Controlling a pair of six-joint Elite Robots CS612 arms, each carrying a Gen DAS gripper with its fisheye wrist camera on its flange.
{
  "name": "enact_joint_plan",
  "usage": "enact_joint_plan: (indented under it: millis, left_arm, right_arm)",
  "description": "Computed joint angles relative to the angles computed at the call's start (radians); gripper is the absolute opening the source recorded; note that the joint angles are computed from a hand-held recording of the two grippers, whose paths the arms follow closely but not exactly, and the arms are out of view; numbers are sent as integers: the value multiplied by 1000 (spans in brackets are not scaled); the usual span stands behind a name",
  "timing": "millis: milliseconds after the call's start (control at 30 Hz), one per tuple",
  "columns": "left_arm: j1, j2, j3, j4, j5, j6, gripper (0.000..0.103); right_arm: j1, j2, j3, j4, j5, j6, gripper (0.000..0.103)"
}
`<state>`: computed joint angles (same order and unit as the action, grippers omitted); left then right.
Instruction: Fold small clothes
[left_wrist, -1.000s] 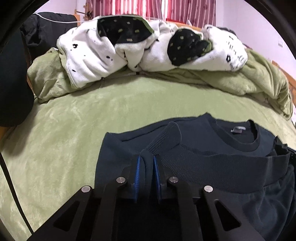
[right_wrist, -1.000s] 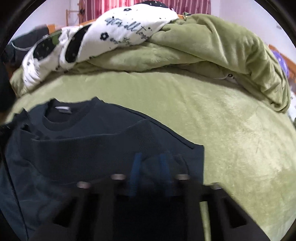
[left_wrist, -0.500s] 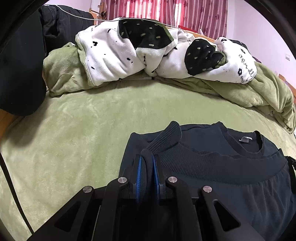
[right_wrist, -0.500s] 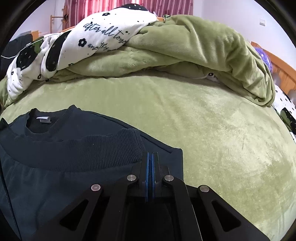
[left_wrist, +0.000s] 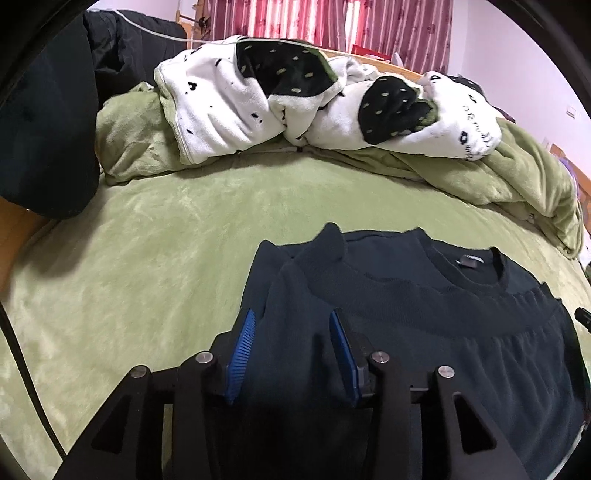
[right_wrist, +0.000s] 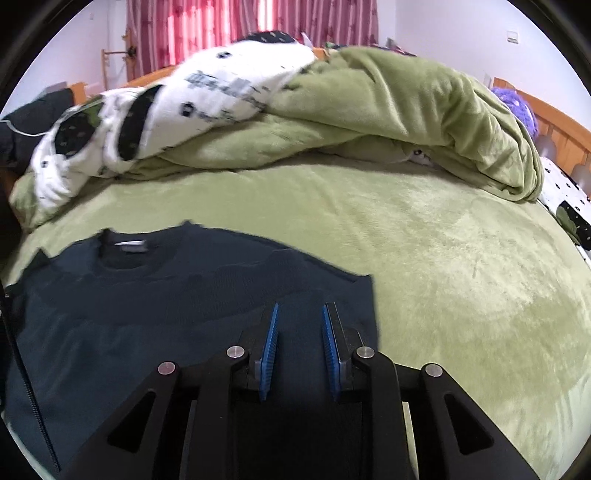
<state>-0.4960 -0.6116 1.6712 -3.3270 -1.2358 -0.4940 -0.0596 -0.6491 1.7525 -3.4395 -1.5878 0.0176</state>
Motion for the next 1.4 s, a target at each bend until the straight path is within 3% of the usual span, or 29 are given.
enact_joint_plan:
  millis: [100,200,467,567,733,833,933,1067,1200,1300,1400]
  left_arm:
    - [-11,-31,48,-27,7,-4,47]
    - [-21,-56,100,-86,17,-8,61]
    - [-28,-125,234,-151,32,-64,61]
    - [-26,-146,277,-150,71,-96,61]
    - [-5,-163,340,-157,56,-118,61]
    - [0,-160,374,-194,86,-118,61]
    - [12,-156,399,-205,119,-137,61]
    - [47,-151,421,-224,74,-172,61]
    - [71,-140,435,-265,46,-169,61]
    - [88,-129,437,-278,22,-160,61]
    - [99,-123,439,-280,11,-150,61]
  right_arm:
    - [20,-23,38,-30,27,2,31]
    - [48,-46,81,-72,61,8,43]
    - [152,-71,155,-117,99,-28,51]
    - [188,-72,167,-121,118,-28,54]
    - [251,-63,166,-127,136,-24,58]
    - [294,-50,150,-118,136,-32,59]
    - [337,-34,129,-108,122,-51,59]
    - [386,-12,91,-70,104,-108,60]
    - [411,8,62,-37,107,-147,60]
    - [435,30,35,-20,55,-170,60]
    - [463,56,5,-22,-48,-191,60]
